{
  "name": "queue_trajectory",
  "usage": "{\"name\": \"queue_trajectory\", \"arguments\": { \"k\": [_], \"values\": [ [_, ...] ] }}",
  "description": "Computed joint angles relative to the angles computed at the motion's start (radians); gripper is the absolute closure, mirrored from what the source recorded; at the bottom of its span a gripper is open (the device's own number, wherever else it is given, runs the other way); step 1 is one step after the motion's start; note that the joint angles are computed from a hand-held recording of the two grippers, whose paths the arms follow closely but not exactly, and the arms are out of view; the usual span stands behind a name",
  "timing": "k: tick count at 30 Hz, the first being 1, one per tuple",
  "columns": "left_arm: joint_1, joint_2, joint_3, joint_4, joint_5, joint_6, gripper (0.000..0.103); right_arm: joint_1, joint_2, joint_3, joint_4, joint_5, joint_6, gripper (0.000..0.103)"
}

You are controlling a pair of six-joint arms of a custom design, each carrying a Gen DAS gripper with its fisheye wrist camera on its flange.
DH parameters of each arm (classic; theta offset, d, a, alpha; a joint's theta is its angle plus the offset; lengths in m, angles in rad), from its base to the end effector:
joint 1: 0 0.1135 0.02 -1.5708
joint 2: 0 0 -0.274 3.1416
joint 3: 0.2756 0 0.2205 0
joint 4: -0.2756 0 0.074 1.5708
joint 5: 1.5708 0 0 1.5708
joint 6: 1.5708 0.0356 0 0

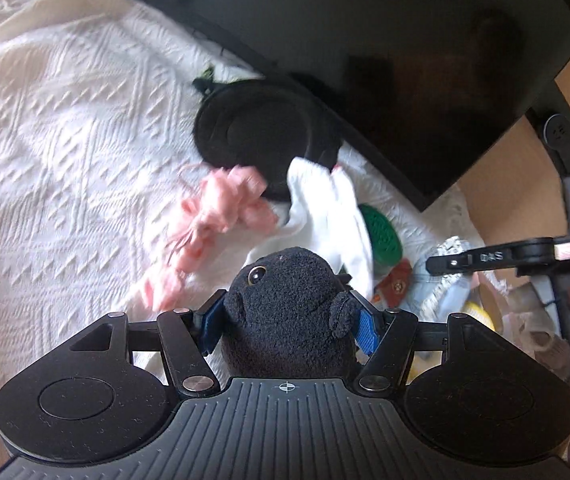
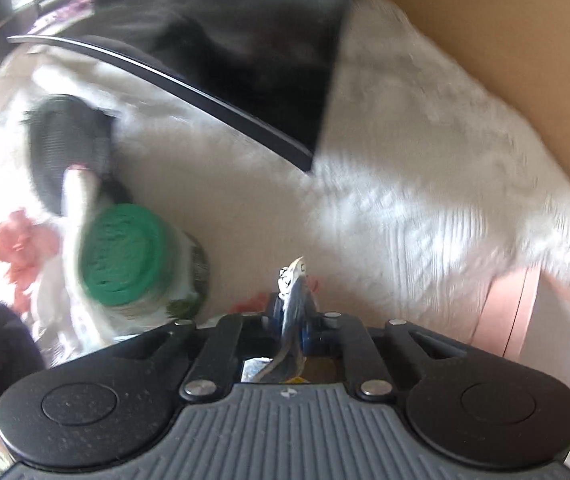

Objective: Organize soft objects
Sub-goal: 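Lift the black plush toy with the left gripper while the right gripper grasps the grey plaid cloth, then carry plush and cloth into the pink box and open both grippers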

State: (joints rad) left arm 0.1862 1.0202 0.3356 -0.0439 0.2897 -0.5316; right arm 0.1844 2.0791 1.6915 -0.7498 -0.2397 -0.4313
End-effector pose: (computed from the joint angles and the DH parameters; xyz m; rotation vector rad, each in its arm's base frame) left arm 0.1588 0.0196 0.1873 -0.6702 2.2163 -0.5099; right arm 0.4094 0.0850 0.2297 -0.8774 2.5258 0.2470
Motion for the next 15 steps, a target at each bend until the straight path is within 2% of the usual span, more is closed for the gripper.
{"name": "queue_trajectory", "arguments": {
  "k": [2,8,15],
  "values": [
    [-0.03,0.018,0.041,-0.004,-0.023,0.0,0.035,-0.015,-0.061,-0.046,0.004,-0.05,-0.027,0.097],
    [-0.178,0.082,0.227,-0.052,-0.133,0.007,0.035,-0.101,-0.199,-0.065,-0.054,-0.22,-0.074,0.097],
    [-0.388,0.267,0.51,-0.103,-0.25,0.017,0.035,-0.304,-0.311,-0.044,-0.1,-0.404,-0.145,0.097]
  ]
}}
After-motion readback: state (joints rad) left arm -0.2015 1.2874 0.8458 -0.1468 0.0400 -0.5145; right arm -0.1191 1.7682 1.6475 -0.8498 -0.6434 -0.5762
